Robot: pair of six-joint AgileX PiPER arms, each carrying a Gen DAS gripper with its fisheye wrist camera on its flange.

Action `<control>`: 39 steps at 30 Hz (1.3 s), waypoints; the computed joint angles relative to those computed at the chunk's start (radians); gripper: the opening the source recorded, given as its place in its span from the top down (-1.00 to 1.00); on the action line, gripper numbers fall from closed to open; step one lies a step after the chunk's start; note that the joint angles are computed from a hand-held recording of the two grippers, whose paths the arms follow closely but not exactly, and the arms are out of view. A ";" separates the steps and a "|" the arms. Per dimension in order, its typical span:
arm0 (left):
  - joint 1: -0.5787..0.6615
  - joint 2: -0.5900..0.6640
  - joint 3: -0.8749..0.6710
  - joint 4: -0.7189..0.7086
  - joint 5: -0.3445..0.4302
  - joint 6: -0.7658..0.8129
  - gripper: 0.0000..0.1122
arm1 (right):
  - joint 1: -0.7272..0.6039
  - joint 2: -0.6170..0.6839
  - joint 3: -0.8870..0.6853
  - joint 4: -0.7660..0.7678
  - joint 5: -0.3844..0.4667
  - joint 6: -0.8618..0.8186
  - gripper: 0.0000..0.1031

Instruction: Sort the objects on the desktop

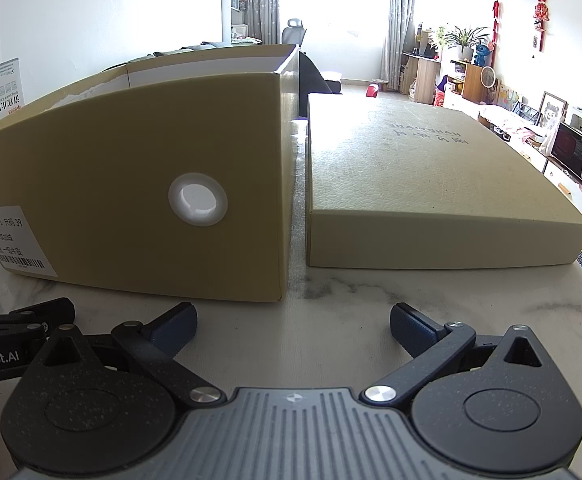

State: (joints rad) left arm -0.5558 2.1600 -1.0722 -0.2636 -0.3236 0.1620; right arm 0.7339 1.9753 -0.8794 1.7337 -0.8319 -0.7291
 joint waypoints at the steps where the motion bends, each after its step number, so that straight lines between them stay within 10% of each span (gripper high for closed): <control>1: 0.000 0.000 0.000 -0.002 0.001 0.003 -0.84 | 0.001 0.000 0.000 0.001 0.000 -0.001 -1.00; 39: 0.002 0.000 0.004 0.003 -0.001 0.000 -0.84 | 0.003 -0.002 0.000 0.001 0.000 -0.002 -1.00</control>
State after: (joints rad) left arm -0.5535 2.1595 -1.0678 -0.2605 -0.3250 0.1617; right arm 0.7367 1.9736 -0.8789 1.7347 -0.8314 -0.7309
